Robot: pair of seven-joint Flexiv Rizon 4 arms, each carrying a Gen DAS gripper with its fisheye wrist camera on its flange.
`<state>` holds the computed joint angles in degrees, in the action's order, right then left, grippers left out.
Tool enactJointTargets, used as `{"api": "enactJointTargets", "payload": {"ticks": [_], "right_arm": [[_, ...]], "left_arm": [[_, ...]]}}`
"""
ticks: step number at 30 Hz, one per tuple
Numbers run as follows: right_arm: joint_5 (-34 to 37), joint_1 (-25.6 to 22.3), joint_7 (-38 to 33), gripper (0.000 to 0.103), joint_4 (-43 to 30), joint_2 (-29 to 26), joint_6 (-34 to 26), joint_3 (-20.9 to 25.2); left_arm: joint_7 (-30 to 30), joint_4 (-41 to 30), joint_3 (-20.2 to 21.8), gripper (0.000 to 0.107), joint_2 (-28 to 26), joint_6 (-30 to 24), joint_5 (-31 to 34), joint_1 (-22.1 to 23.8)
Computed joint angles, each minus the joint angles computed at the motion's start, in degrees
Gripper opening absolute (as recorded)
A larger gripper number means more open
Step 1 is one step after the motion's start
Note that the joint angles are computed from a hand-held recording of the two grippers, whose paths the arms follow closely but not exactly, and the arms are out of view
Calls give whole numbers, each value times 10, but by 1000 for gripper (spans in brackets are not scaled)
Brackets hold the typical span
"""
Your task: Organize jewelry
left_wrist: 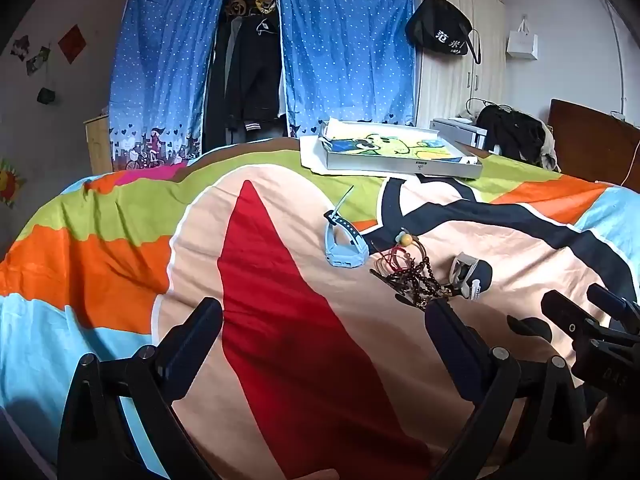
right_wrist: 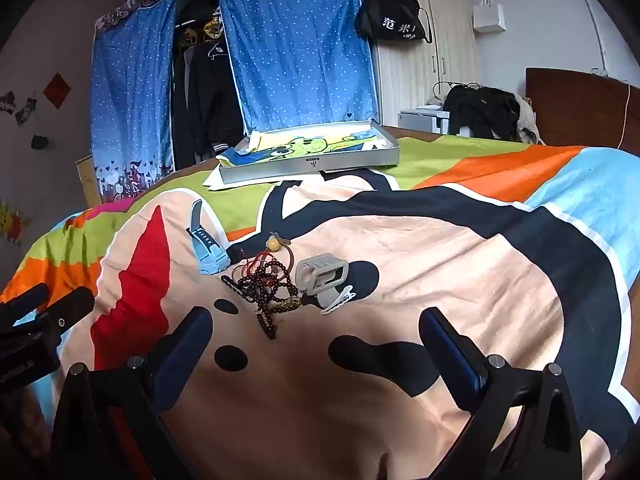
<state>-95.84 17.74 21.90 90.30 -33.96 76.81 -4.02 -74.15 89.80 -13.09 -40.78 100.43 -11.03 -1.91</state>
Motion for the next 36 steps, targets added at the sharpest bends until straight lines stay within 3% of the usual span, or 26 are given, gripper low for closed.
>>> {"api": "enactJointTargets", "payload": {"ticks": [6,9,36], "right_arm": [[-9,-2,10,103,0,1,0,1],[1,-2,1,103,3,2,-1,4],[9,6,-1,103,4,-2,8,-5]], "left_arm": [[1,1,-1,99,2,-7,0,1],[-3,-14,16,99,-10,-9,-6,-19],[4,-1,-8,99,-2,-6,-1,2]]}}
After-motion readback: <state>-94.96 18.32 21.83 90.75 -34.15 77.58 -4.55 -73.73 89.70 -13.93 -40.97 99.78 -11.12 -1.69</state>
